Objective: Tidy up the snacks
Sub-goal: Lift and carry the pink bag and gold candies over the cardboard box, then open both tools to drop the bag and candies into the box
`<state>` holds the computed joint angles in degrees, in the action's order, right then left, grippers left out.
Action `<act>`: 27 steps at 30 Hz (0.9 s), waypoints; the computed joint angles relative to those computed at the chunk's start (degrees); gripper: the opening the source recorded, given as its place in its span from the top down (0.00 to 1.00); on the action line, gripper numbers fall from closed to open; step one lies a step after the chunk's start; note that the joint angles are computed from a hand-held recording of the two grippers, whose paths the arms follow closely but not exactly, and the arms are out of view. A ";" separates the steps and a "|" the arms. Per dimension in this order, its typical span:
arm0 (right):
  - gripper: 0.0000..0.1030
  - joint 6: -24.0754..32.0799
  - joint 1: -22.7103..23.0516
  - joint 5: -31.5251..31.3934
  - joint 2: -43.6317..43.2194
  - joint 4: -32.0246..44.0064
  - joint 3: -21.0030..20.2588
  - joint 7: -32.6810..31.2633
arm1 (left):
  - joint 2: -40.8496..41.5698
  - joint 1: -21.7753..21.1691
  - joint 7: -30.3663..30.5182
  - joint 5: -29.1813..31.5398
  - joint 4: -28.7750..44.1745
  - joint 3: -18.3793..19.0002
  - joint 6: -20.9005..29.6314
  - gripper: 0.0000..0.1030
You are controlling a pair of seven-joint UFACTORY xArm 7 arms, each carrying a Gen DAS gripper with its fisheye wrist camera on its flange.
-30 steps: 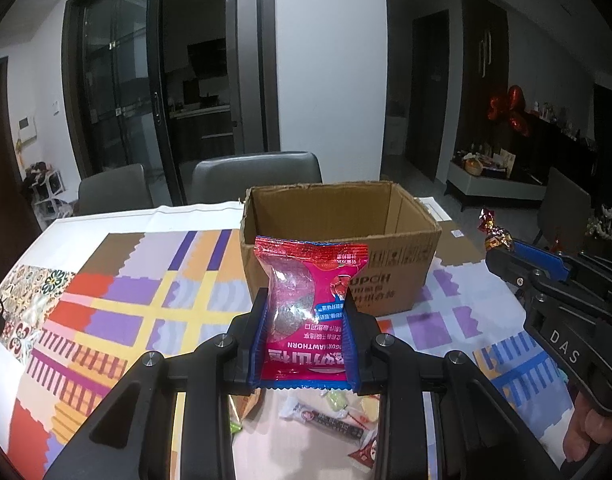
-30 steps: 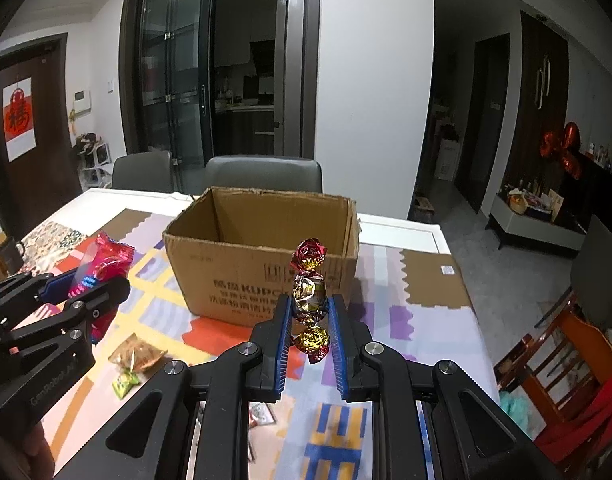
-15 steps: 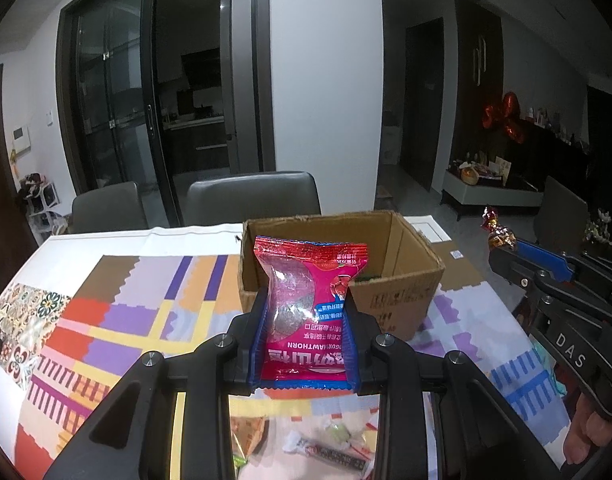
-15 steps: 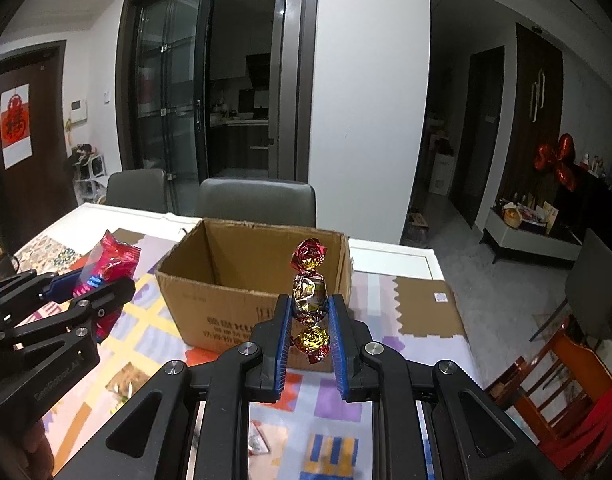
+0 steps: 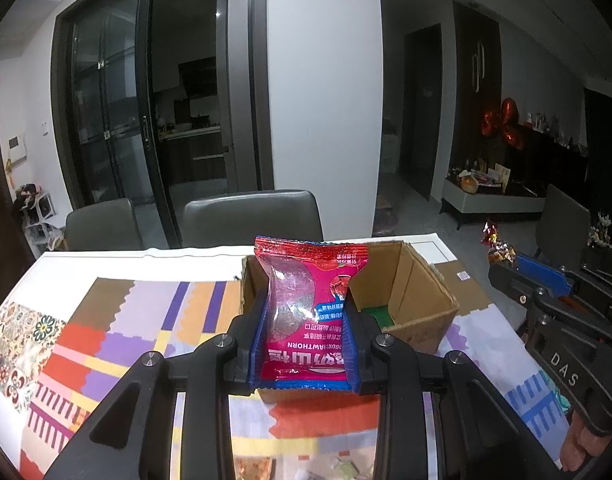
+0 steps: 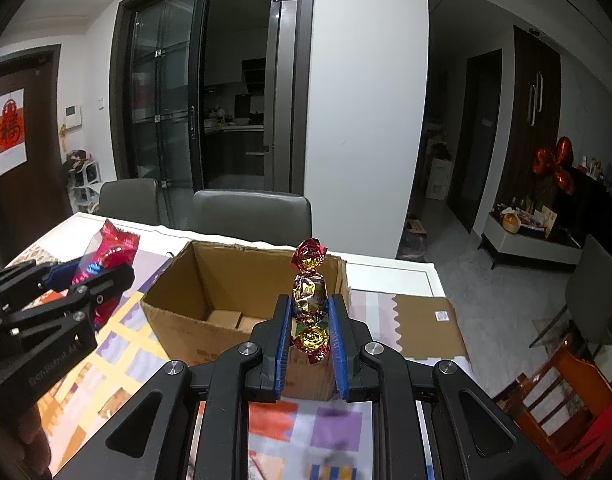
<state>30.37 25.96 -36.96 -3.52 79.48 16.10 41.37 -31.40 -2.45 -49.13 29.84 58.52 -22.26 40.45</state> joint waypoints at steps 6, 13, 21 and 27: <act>0.81 0.21 0.65 -0.59 2.98 3.55 -0.75 -0.32 | 2.03 0.67 0.58 1.12 1.82 0.64 -0.99 0.69; 0.81 0.86 2.36 0.29 7.03 8.07 -2.87 -2.13 | 4.87 0.67 1.47 2.07 3.85 1.93 -2.05 0.69; 0.81 2.13 4.61 2.73 12.16 13.53 -5.61 -5.42 | 8.52 0.20 1.35 3.59 6.19 3.24 -2.37 0.69; 0.81 3.56 6.14 4.90 15.52 17.04 -7.13 -8.16 | 11.11 -1.02 2.17 3.48 7.73 4.97 -1.75 0.69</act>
